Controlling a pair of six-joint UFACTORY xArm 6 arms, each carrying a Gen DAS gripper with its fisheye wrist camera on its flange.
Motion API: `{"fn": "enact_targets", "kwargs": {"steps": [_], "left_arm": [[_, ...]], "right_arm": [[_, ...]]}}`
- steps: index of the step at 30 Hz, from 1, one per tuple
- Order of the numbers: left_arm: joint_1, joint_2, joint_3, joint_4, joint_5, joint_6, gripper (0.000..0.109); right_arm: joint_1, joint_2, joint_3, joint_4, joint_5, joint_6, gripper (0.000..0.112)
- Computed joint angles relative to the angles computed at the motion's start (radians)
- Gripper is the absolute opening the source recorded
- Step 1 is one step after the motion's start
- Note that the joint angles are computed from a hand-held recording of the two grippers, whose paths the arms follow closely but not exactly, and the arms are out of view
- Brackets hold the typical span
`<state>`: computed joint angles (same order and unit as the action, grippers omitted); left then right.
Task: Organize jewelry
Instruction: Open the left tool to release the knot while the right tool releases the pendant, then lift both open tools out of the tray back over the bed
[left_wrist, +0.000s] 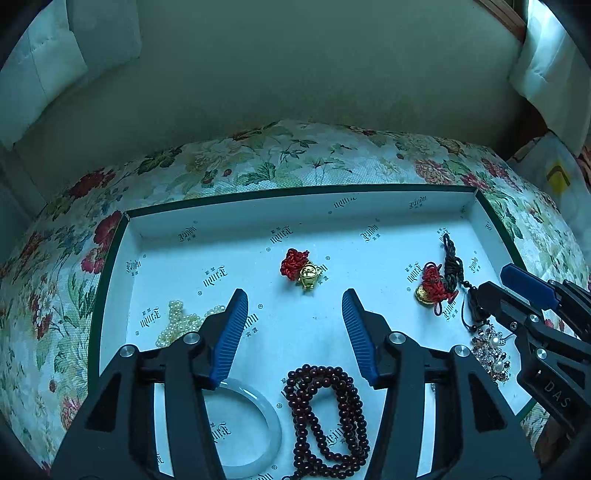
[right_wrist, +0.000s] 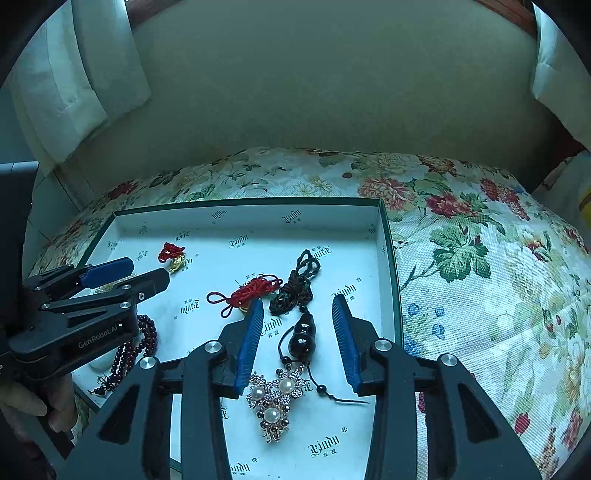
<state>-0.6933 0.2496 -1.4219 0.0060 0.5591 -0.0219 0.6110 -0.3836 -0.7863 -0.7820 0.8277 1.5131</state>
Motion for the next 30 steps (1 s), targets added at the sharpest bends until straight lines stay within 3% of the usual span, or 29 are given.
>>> {"fn": "enact_targets", "kwargs": {"steps": [12, 23, 30], "left_arm": [[0.003, -0.116, 0.107, -0.020, -0.012, 0.004, 0.060], [-0.012, -0.361, 0.344, -0.036, -0.019, 0.016, 0.059], [-0.027, -0.490, 0.476, -0.042, -0.012, -0.003, 0.059]], "right_arm": [[0.093, -0.050, -0.008, -0.024, 0.108, 0.031, 0.040], [0.321, -0.151, 0.014, -0.019, 0.334, 0.151, 0.039], [0.436, -0.190, 0.051, 0.036, 0.413, 0.236, 0.039]]}}
